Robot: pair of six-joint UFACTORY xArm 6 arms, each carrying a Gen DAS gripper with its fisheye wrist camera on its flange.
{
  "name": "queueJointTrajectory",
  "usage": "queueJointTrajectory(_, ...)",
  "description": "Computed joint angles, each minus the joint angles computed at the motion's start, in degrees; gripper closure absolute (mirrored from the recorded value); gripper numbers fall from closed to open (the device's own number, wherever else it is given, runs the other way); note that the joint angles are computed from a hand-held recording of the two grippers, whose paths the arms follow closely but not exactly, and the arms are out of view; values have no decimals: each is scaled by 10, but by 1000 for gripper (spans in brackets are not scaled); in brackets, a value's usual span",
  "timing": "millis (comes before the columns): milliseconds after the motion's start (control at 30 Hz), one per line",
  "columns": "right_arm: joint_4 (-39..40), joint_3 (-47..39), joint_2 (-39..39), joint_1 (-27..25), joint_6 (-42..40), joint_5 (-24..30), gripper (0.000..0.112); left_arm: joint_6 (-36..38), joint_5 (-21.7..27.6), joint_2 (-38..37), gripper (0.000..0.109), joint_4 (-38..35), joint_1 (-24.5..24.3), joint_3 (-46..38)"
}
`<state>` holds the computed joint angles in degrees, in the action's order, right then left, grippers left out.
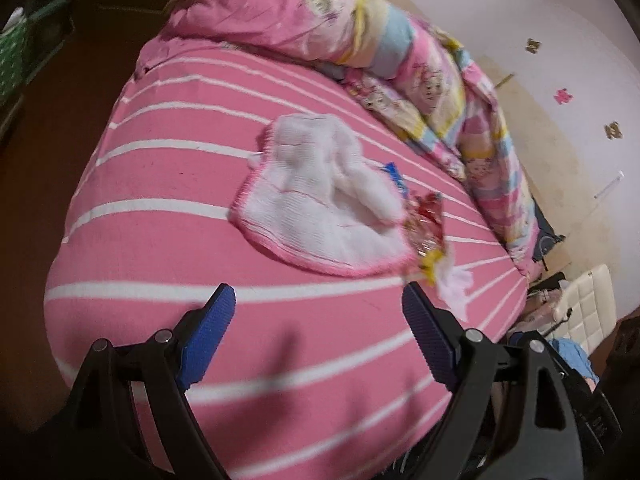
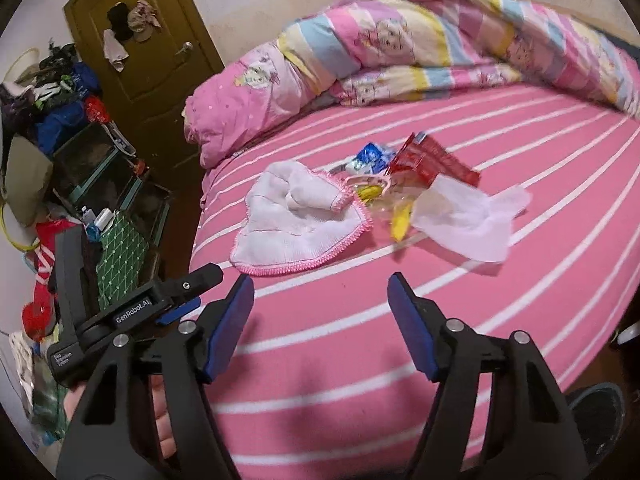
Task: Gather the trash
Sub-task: 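Lower the left gripper onto the pink-edged white cloth and close it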
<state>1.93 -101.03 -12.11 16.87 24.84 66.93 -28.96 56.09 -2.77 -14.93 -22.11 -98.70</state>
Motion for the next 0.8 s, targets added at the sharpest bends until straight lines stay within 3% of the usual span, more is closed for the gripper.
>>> queueJointTrajectory(167, 49, -7, 46, -21, 14, -10, 47, 8, 26, 48, 26, -4, 21, -43)
queueJointTrajectory(467, 64, -24, 119, -34, 26, -36, 47, 25, 62, 131, 27, -39, 40, -132)
queueJointTrajectory(567, 64, -41, 145, -37, 27, -40, 47, 27, 70, 160, 33, -40, 42, -166)
queueJointTrajectory(667, 67, -54, 165, -40, 31, -44, 47, 43, 89, 192, 45, -53, 42, -210)
queueJointTrajectory(767, 70, -67, 181, -42, 35, -50, 54, 30, 91, 201, 49, -54, 41, -220)
queueJointTrajectory(800, 73, -72, 187, -42, 33, -50, 60, 29, 95, 206, 56, -51, 39, -228)
